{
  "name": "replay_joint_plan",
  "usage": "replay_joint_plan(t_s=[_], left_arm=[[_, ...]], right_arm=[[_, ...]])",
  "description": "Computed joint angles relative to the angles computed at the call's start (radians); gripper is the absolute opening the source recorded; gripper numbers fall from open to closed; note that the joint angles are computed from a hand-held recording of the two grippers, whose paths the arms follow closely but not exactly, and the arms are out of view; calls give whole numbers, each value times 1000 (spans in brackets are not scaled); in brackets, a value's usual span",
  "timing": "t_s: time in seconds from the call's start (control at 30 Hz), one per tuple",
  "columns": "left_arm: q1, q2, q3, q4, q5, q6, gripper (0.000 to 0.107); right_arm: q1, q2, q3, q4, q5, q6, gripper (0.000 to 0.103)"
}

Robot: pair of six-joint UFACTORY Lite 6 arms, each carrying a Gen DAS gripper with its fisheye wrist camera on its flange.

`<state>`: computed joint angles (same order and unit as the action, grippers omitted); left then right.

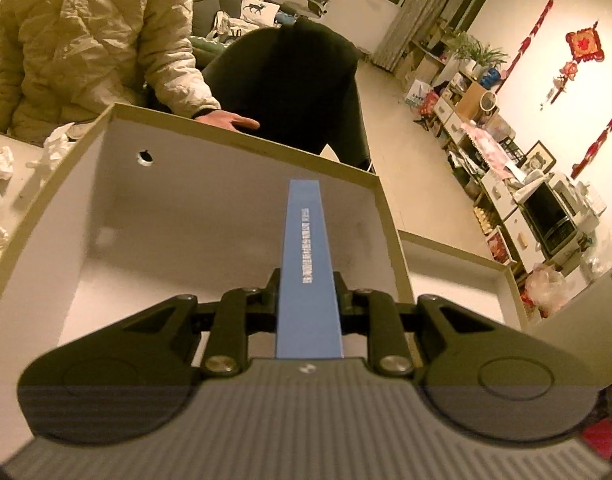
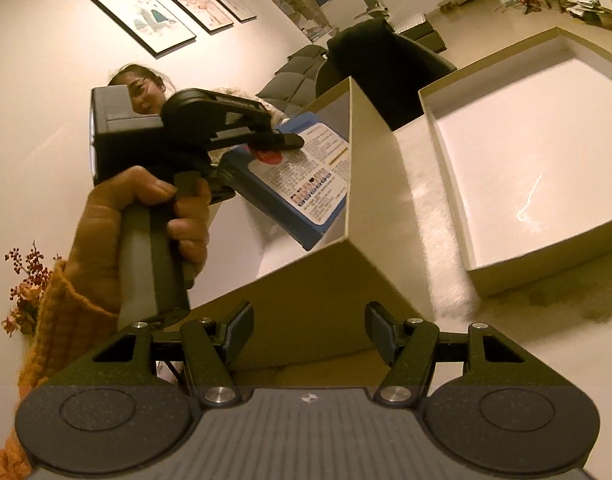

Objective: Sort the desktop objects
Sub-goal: 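Lift the blue medicine box with the left tool over the tall beige box, then lower the blue medicine box into the tall beige box with the left tool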

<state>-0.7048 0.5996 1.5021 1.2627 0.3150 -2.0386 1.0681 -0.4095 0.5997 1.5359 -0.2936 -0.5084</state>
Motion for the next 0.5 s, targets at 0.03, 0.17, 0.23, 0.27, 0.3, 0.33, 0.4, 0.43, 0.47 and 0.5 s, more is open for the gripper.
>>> replay_joint_plan(t_s=[0.03,0.17,0.23,0.27,0.3,0.33,0.4,0.43,0.47,0.5], left_arm=[[-1,19,27,-30,2,31,20],[-11,85,120,-123,20,136,20],[-20,113,161,-140,40,175,20],[-24,125,183,-166,46,211,20],[-27,138,205,-191,52,248,20],[-27,156,234,-229,50,297,20],[-26,162,255,-305,46,386,21],[-22,167,262,-332,38,418,23],[-16,166,260,-365,22,454,23],[-5,161,251,-436,-8,520,25]], right_arm=[[-7,-1,0,-1,1,-2,66],[-28,7,10,2,1,-13,66],[-31,2,9,11,-1,-23,66],[-35,2,10,12,-1,-23,66],[-39,2,10,12,-1,-24,66],[-44,1,10,11,0,-25,66],[-58,2,9,0,6,-17,66],[-65,2,8,-8,8,-11,66],[-70,2,8,-13,12,-6,66],[-75,2,7,-20,15,0,66]])
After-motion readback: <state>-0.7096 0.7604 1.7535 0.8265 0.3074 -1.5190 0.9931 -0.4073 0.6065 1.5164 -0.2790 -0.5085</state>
